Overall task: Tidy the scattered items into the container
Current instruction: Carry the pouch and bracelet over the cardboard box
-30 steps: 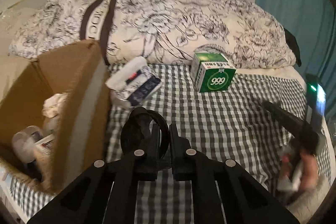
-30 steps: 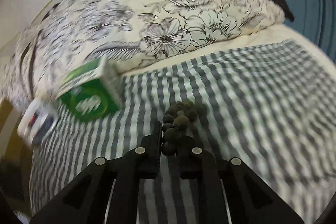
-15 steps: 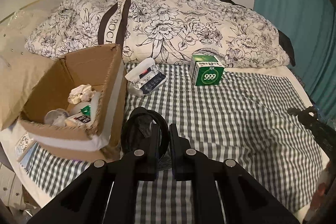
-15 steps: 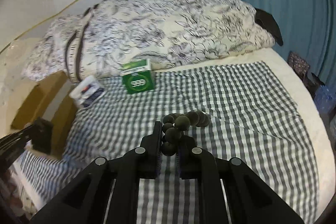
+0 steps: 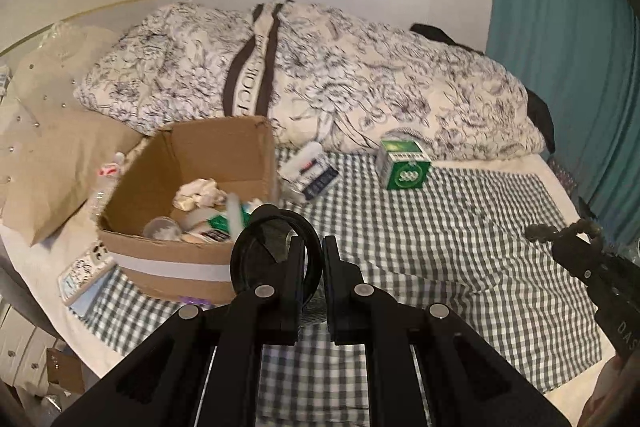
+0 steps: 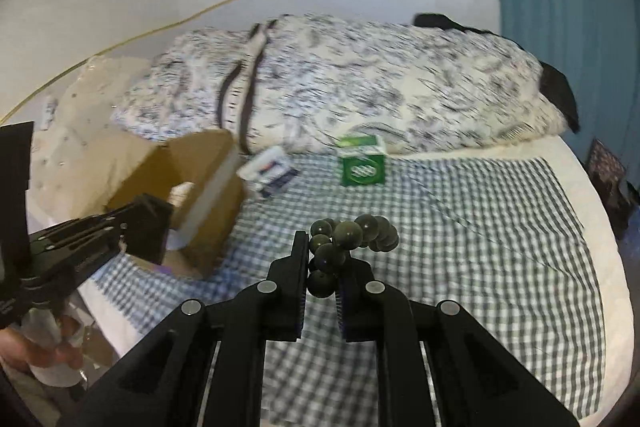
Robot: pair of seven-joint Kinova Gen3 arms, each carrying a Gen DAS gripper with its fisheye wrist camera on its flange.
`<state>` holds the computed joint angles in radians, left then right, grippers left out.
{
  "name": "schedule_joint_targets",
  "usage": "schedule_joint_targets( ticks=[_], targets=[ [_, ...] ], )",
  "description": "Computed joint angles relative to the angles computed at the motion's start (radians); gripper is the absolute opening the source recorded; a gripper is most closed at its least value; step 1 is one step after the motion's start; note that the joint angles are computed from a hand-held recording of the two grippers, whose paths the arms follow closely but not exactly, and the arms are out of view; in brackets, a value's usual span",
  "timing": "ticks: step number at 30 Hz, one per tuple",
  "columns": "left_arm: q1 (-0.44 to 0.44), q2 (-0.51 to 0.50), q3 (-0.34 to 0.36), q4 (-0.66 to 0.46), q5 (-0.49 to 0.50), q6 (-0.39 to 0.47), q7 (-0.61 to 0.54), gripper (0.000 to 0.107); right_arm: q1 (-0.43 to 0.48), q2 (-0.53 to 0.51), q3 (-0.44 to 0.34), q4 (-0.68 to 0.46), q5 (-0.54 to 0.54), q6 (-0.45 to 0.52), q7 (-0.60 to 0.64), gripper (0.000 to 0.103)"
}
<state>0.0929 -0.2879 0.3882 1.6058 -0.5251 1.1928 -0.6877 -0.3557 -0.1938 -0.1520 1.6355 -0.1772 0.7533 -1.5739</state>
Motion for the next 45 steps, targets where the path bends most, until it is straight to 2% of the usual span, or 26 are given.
schedule_joint_targets(
  ticks=[5,13,19,26,32,34,36,37,38,39,45],
  targets=[
    [-0.031,-0.05,-0.074,0.001,0.019,0.001,-0.082,0.009,-0.049,0.044,-0.068,-0.084,0.035,0.009,-0.025,0.011],
    [-0.135,-0.084,-0.217,0.041,0.101,-0.07,-0.217,0.009,-0.179,0.214,-0.129,-0.283,0.085,0.026,-0.073,0.011],
    [-0.203,-0.056,-0.316,0.076,0.168,-0.162,-0.319,0.009,-0.277,0.366,-0.125,-0.447,0.086,0.064,-0.075,0.011],
    [-0.241,0.027,-0.387,0.107,0.251,-0.267,-0.43,0.009,-0.362,0.608,-0.074,-0.722,0.081,0.213,-0.082,0.011],
    [-0.259,0.073,-0.422,0.137,0.314,-0.352,-0.503,0.011,-0.357,0.705,-0.051,-0.801,0.048,0.248,-0.082,0.011],
    [-0.26,0.081,-0.434,0.143,0.344,-0.366,-0.533,0.025,-0.338,0.724,-0.056,-0.811,0.023,0.252,-0.072,0.012],
    [-0.261,0.095,-0.43,0.132,0.341,-0.348,-0.516,0.078,-0.31,0.74,-0.072,-0.821,-0.019,0.252,-0.055,0.015],
    [-0.282,0.099,-0.4,0.127,0.318,-0.336,-0.482,0.085,-0.3,0.752,-0.078,-0.837,-0.037,0.267,-0.044,0.034],
    [-0.29,0.098,-0.384,0.127,0.299,-0.334,-0.456,0.087,-0.299,0.764,-0.076,-0.858,-0.044,0.285,-0.041,0.046],
    [-0.283,0.096,-0.387,0.128,0.292,-0.336,-0.447,0.088,-0.303,0.767,-0.069,-0.865,-0.044,0.29,-0.044,0.066],
    [-0.27,0.089,-0.352,0.103,0.238,-0.275,-0.388,0.092,-0.277,0.725,-0.076,-0.821,-0.078,0.249,-0.023,0.068]
  ],
)
